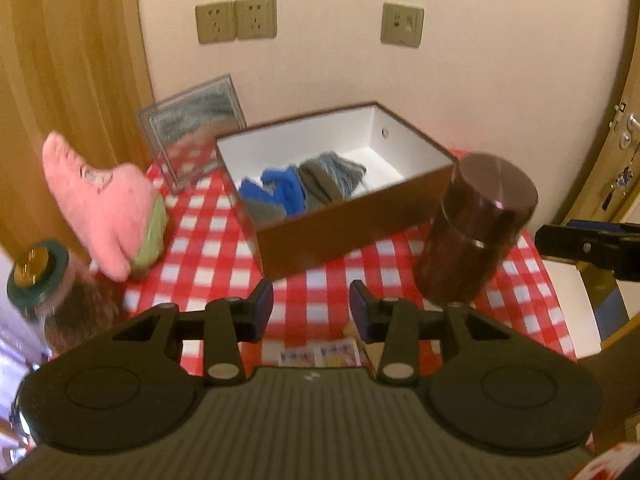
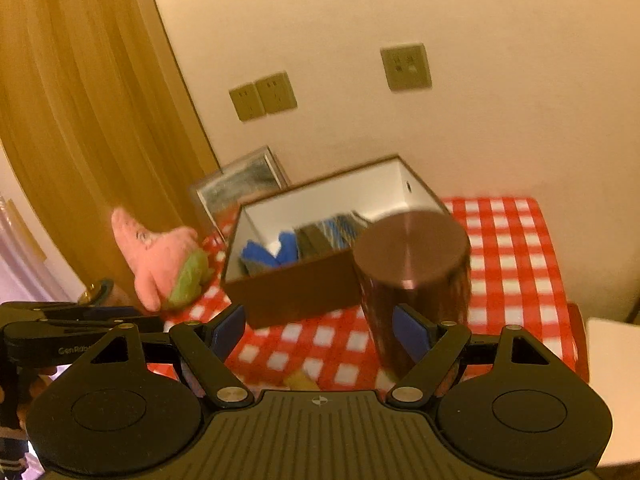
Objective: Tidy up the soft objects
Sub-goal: 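Move both grippers back to the beige sock and sticker card on the table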
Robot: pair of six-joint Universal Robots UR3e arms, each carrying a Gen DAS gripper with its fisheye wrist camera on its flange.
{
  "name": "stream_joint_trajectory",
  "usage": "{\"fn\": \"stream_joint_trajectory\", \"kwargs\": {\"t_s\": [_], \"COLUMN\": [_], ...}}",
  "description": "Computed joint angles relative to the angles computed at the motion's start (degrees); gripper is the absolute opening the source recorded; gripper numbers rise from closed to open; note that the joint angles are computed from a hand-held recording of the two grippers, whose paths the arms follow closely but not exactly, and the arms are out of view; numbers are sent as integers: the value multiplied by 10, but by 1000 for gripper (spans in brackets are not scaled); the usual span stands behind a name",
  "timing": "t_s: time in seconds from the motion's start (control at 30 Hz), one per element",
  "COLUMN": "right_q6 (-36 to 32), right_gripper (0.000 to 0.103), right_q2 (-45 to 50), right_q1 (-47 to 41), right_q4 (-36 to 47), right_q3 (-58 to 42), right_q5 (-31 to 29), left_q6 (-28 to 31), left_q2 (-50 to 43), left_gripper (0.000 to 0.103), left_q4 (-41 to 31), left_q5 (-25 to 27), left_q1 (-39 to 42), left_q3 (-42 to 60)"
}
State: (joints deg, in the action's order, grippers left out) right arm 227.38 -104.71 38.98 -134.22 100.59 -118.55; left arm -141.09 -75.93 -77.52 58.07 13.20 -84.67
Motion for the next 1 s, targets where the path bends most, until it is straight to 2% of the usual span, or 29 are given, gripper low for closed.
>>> {"fn": "stream_joint_trajectory", "kwargs": {"t_s": [0.17, 0.53, 1.0], "right_q6": [12, 11, 0], "right_gripper": [80, 80, 80], "right_q2": [-28, -88, -107], "right_q1": [28, 56, 64], "right_q4": [27, 73, 66], "right_q3": [27, 83, 142], "right_q5": [-5, 56, 105], "left_q6": [9, 5, -57], "left_q2": [63, 165, 232], "left_gripper": [39, 39, 39], "left_q4": [-41, -117, -122], "left_q5": [11, 49, 117], "left_q1": [15, 29, -3], "left_q3": [-45, -109, -174]}}
